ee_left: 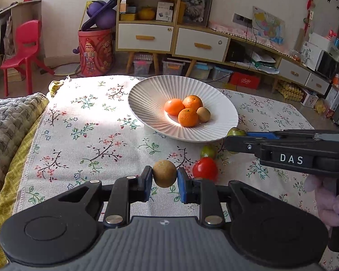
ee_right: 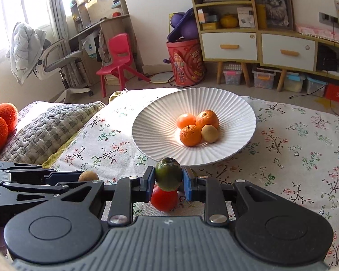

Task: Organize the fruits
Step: 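Carry the kiwi and green tomato over the white bowl and release both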

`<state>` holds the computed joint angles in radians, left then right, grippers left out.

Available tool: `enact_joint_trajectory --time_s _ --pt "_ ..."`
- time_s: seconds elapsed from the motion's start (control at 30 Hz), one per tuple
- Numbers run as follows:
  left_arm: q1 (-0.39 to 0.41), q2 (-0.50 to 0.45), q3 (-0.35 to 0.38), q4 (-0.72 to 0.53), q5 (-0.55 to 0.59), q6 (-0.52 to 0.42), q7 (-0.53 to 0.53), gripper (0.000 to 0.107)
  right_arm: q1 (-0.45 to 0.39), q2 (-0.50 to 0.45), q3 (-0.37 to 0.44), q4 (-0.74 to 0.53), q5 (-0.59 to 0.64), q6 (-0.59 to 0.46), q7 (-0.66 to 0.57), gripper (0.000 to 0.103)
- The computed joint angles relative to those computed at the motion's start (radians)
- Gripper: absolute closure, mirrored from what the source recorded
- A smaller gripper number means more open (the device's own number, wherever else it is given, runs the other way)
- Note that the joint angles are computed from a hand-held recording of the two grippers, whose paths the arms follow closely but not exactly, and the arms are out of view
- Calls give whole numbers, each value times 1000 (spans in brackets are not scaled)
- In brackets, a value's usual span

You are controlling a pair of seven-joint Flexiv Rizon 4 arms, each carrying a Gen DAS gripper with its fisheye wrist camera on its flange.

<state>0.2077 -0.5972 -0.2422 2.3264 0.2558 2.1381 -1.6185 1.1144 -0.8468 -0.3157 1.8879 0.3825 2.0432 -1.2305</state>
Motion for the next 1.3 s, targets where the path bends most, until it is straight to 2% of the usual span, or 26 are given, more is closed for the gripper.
enact_joint_trajectory --time_s 0.33,0.57,0.83,1.3 --pt "-53 -34 -22 -105 -71 -52 -23 100 -12 -17 -45 -23 10 -19 23 79" --pt "-154 -80 38 -185 -148 -61 13 100 -49 -33 -52 -49 -24 -31 33 79" --pt "-212 -133 89 -273 -215 -90 94 100 -104 -62 -39 -96 -80 -55 46 79" --pt "-207 -166 71 -312 -253 -134 165 100 -115 -114 -80 -148 -138 -92 82 79"
